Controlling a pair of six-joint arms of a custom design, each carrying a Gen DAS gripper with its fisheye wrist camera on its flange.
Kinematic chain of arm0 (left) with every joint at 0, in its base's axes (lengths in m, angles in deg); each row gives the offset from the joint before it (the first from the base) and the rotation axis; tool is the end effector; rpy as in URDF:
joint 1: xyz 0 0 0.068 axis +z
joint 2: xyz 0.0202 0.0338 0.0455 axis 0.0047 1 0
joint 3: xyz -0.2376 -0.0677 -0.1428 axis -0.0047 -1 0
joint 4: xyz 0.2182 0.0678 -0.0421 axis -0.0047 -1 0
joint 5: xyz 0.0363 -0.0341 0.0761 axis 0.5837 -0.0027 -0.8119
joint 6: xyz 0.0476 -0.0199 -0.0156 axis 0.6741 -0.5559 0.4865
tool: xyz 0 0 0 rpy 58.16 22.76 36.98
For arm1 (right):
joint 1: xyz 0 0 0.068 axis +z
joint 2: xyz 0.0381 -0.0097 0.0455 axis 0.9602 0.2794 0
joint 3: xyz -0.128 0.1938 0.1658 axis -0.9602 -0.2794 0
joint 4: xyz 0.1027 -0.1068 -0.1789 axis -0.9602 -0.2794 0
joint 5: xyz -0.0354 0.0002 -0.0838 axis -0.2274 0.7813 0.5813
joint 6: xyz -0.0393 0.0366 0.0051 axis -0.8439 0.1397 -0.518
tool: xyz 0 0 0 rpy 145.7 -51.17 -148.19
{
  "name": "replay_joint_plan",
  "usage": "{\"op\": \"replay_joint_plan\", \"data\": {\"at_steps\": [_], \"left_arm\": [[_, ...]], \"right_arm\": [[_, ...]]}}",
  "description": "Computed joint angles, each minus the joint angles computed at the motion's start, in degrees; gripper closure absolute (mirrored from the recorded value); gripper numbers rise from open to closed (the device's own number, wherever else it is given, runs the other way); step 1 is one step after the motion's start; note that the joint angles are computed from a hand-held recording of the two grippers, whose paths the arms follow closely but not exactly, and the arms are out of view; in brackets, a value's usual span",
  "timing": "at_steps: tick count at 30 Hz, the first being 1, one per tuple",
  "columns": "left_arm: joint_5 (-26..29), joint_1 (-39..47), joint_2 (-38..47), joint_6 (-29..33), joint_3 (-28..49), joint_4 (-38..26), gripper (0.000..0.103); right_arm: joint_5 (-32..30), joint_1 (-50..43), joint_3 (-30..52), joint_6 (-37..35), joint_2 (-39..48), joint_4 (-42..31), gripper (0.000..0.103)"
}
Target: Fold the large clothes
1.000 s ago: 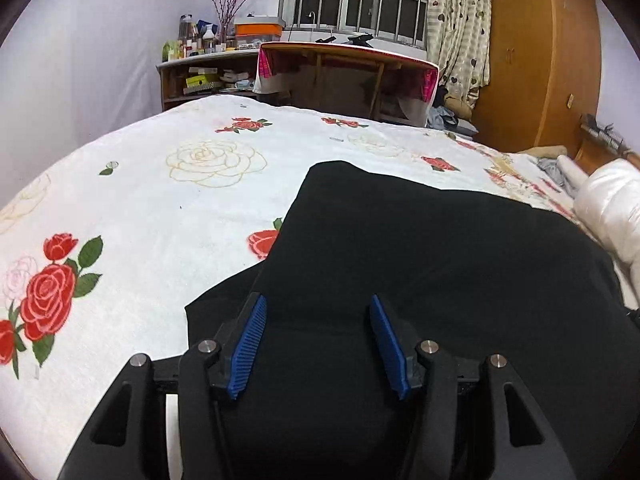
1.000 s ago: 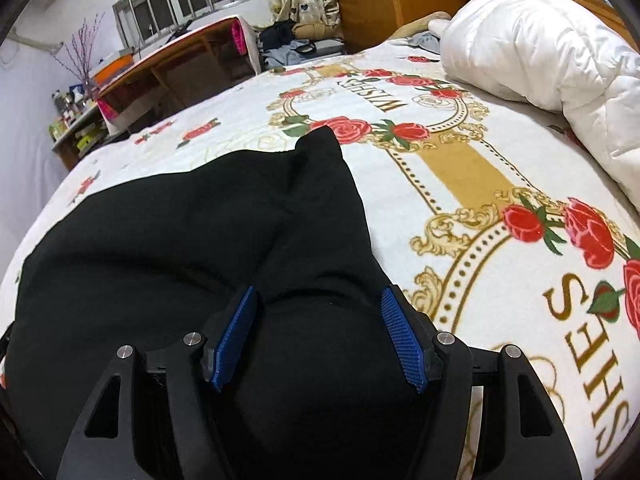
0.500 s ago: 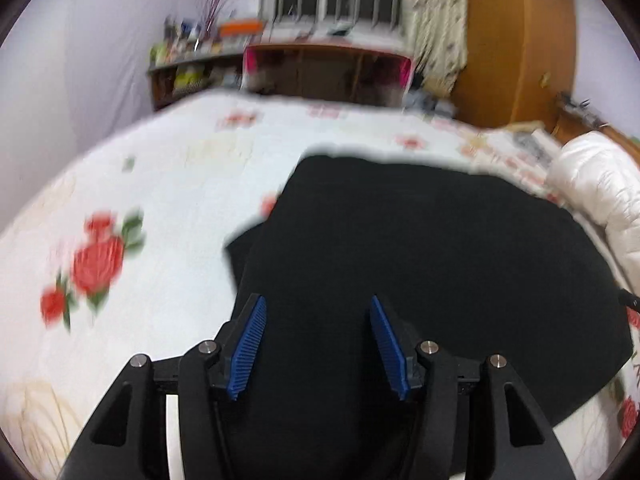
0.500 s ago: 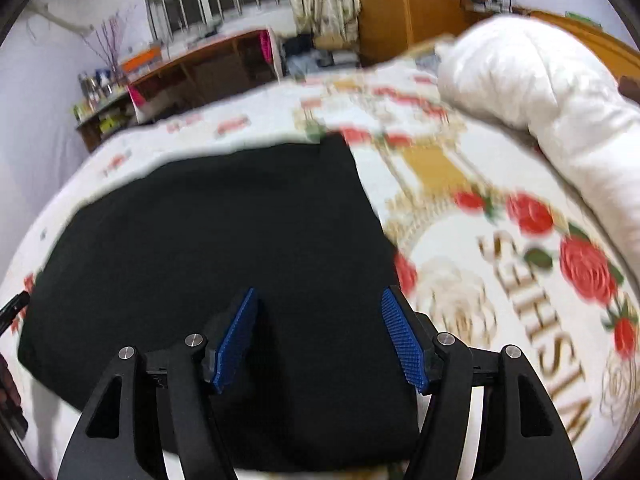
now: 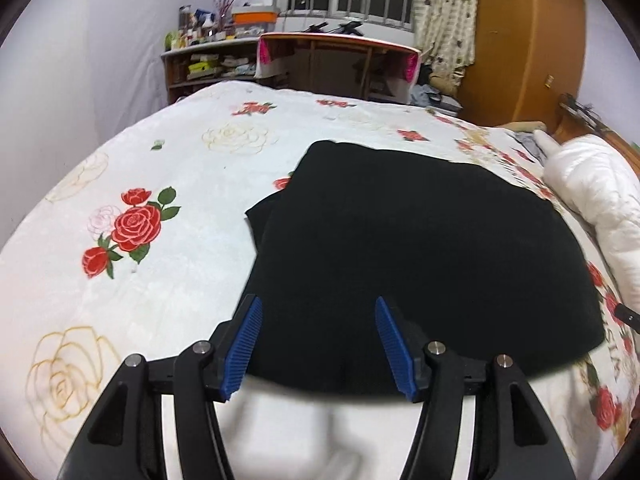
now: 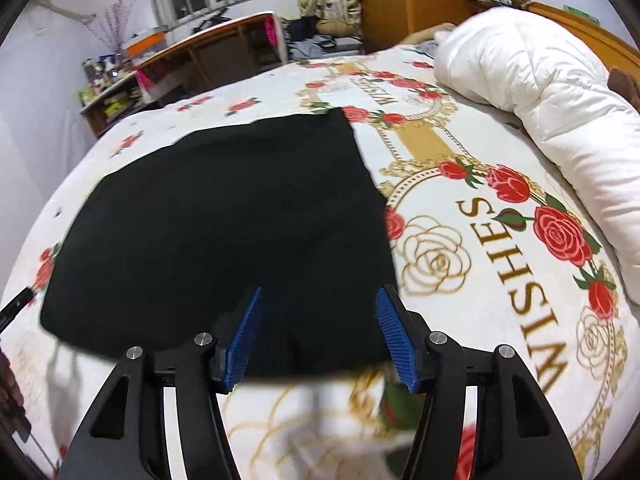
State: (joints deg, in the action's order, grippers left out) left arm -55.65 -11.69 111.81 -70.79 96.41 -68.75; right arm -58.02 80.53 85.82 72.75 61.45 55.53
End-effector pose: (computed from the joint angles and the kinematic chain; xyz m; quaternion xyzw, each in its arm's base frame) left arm 0.2429 -0.0378 0.2084 -0.2012 0.8979 0.0469 0.3888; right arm 0.3266 0.0433 0.2006 -0.0700 0.9217 0.0868 0.3716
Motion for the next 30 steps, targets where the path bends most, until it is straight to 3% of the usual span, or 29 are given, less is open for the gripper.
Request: {"op": "replay_joint_plan", "data": {"at_steps": [7,14,18,23,30], "left_arm": [[-6.51,-12.71,-9.35,-7.23,1.92,-12.68,0.041],[-12.89,-24.11,-12.31,-15.95,4.07,-21.97,0.041],[-13.94,-27.00,-12.56,-19.34,4.69,-25.21,0.041],[-14.04,-26.21,-11.92,-18.17,5.03,-24.74,0.041],[-7.30,-17.25,-6.39,-9.23,4.48,-14.50,0.041]], "right_arm": [[-0.26,4.11,-9.85,-0.11,-13.79,-2.86,0.044],[-0.20,7.01,-14.62,-0.59,-22.00,-5.17,0.044],[-0.32,7.86,-15.94,-0.80,-24.58,-6.26,0.044],[-1.05,7.06,-16.24,-1.18,-25.12,-5.90,0.044],[-0.79,6.40,-13.05,-2.36,-17.88,-2.69,0.044]]}}
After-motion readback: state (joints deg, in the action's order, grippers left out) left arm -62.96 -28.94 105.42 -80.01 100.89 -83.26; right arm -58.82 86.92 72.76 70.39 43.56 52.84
